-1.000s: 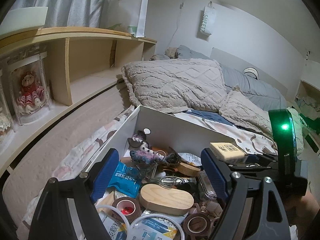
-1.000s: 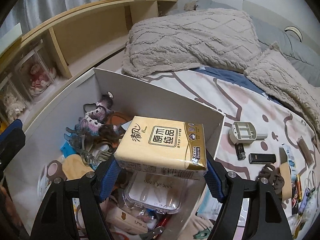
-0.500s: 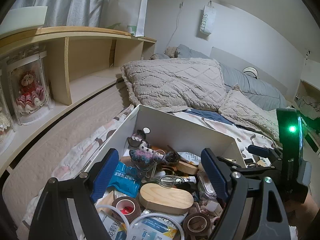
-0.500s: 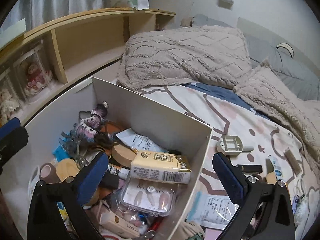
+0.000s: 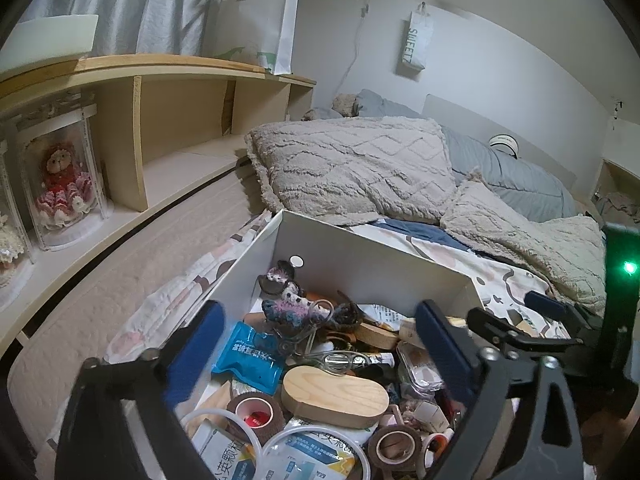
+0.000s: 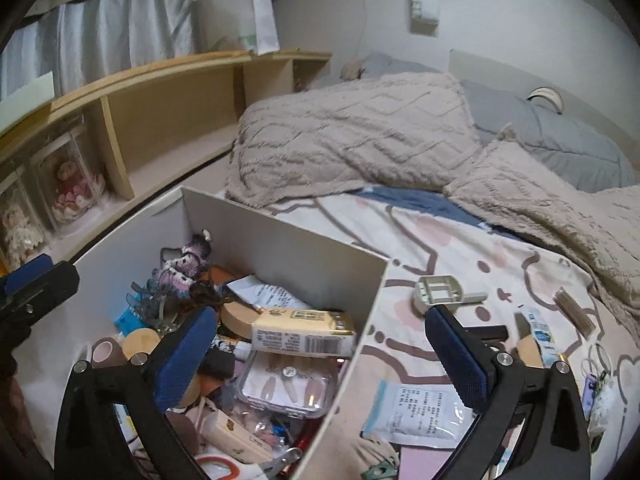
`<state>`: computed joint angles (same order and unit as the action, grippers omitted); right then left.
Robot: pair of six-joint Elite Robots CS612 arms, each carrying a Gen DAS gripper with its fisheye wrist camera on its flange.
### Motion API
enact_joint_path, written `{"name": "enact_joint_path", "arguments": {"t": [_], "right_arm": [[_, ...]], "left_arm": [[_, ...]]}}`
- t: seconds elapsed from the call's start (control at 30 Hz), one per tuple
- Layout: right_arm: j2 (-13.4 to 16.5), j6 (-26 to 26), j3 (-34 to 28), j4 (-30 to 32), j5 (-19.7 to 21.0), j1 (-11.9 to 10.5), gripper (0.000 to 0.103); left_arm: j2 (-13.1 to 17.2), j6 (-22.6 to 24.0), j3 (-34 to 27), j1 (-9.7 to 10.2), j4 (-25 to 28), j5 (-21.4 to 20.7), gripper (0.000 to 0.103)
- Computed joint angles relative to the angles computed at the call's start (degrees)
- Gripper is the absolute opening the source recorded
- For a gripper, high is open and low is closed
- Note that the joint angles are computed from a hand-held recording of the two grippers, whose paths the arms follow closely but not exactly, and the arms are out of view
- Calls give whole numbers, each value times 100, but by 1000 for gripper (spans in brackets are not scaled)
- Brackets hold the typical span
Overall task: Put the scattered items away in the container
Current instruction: 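Move both tools away from the box back over the items on the bed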
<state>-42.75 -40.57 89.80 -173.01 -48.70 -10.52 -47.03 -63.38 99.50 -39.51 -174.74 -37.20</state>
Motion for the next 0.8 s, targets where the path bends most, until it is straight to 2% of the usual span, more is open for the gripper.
{"name": "enact_joint_path", "arguments": {"t": [0.2, 0.3, 0.57, 0.8], "right_arm": [[12, 212, 24, -181, 95, -105, 103], [13, 388, 55, -336, 352, -195, 103], [-82, 643, 225, -479, 941, -429, 103], [-193, 676, 401, -680, 1304, -616, 103]], "left_arm": [[-61, -222, 5, -10, 317, 109, 103], [-77, -288, -4, -27, 426, 177, 103], [-79, -188, -119, -103, 608, 330, 103], [-27, 296, -234, -225, 306, 492, 103]]}}
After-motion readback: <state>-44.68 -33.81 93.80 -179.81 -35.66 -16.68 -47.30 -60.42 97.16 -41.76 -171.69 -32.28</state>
